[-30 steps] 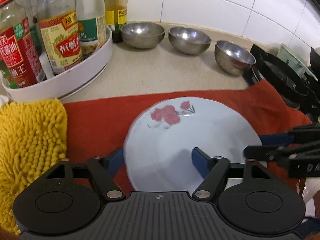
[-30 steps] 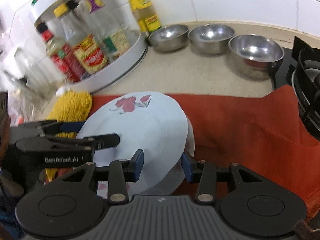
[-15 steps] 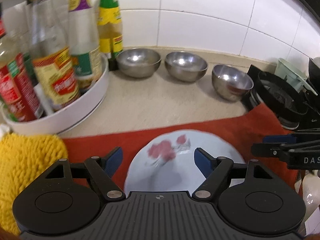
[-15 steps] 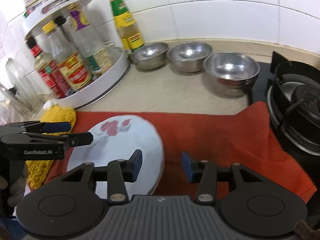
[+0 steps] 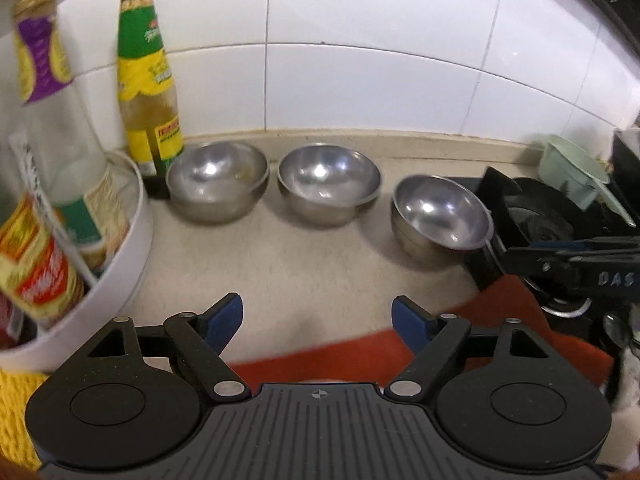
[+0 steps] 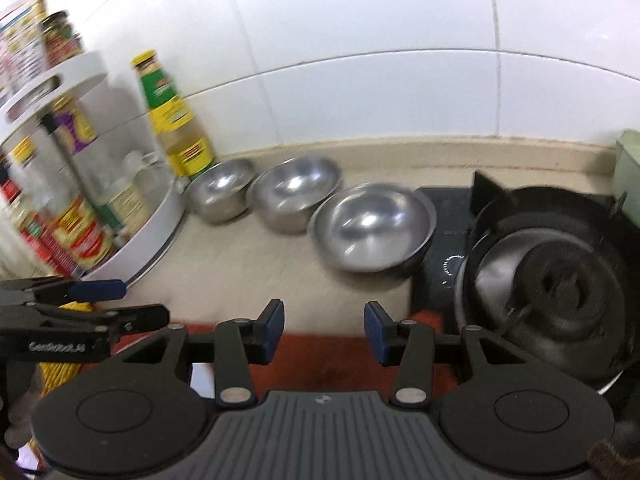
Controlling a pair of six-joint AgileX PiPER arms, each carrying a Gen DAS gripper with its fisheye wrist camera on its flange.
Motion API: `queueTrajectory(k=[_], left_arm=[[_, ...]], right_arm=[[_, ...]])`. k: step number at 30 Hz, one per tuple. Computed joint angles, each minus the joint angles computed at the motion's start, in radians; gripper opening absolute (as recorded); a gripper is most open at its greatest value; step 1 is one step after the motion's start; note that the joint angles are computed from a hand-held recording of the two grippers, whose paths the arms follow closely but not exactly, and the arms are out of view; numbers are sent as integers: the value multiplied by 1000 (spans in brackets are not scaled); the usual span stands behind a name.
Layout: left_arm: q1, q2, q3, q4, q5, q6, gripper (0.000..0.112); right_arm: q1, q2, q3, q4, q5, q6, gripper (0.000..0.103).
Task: Organize plates and bowls
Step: 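Move both grippers toward the steel bowls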
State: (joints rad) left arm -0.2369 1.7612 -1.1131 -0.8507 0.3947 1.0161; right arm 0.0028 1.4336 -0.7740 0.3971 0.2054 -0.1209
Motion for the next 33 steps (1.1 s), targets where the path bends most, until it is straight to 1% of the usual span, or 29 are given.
queueTrajectory(k=[3, 8, 12, 16, 17, 19, 23, 26, 28, 30, 33], left_arm=[[-24, 69, -100, 122, 15, -152, 86], [-38, 156, -233, 258, 37, -343, 86], [-50, 235, -358, 359, 71, -486, 84], [-69, 326, -494, 459, 109, -615, 82], [-72, 346, -522, 470, 119, -634, 82], [-77, 391, -588, 496, 146, -685, 81], [-79, 473, -717, 491, 213, -745, 78], [-82, 535, -815, 501, 273, -792, 71], [-80, 568, -861, 497, 299, -811, 66], [-76, 594, -904, 486, 331, -824, 58], [-78, 634, -976, 481, 383, -835, 52]], right_arm=[[-54, 48, -71, 44, 36, -79, 41], [-97, 147, -222, 106, 100, -220, 41], [-99, 277, -391, 112, 150, -284, 41], [-110, 435, -603, 114, 251, -303, 41], [-115, 478, -662, 121, 282, -315, 41], [-115, 550, -764, 79, 328, -278, 41], [-122, 697, -962, 30, 424, -248, 41], [-134, 801, -1115, 31, 517, -249, 41], [-137, 852, -1188, 27, 552, -240, 41], [-144, 898, -1256, 34, 594, -238, 41], [-151, 958, -1349, 41, 666, -235, 39]])
